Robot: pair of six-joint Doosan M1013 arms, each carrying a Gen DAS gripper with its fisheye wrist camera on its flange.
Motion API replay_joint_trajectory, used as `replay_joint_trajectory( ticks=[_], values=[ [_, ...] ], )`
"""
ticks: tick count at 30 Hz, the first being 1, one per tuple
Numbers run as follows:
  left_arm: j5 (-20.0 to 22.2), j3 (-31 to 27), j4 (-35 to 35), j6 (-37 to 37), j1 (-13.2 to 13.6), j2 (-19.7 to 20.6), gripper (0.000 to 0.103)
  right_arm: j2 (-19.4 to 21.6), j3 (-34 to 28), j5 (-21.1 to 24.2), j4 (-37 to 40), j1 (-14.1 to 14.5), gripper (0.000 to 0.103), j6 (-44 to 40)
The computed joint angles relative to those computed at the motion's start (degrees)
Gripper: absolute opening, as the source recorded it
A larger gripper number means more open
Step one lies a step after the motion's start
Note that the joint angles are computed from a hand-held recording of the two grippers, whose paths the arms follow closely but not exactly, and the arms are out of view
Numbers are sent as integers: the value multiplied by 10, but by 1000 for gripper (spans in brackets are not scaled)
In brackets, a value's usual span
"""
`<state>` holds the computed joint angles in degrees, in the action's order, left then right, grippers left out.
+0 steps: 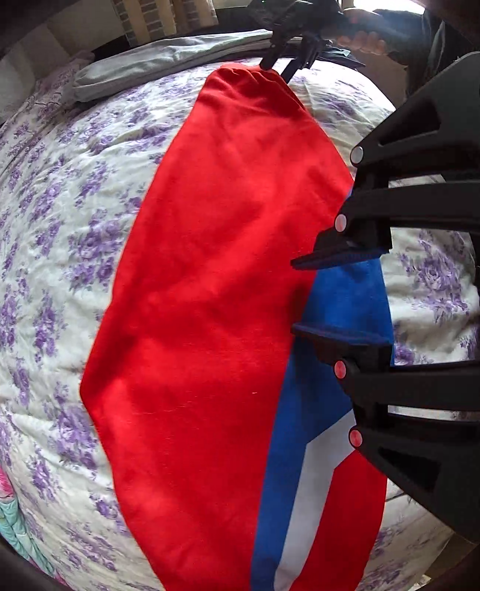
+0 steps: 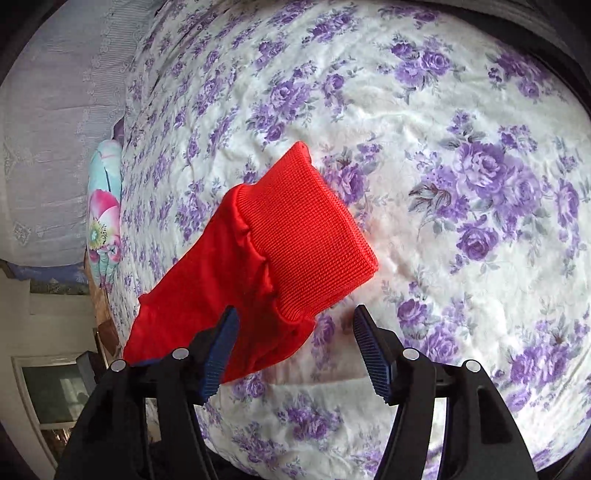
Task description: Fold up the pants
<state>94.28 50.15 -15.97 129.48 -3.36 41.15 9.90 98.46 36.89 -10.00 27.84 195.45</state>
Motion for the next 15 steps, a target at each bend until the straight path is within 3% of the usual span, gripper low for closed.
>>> replay_joint_trajectory(
  ticks=[8,9,10,13,15],
  values=[
    [-18,34,44,25,-8,-24,28,1,30,-77,-99,-3,66,104],
    [-10,32,38,30,-9,-25,28,-1,37,-86,-129,-2,54,134],
    [8,27,21,32,-10,-24,28,-1,37,-81,-144,0,27,143],
    [52,13,-40,40,-15,-21,28,-3,46,-94,-181,4,25,191],
    [76,10,-79,31,-24,-18,27,-2,39,-74,-186,10,25,183]
  ],
)
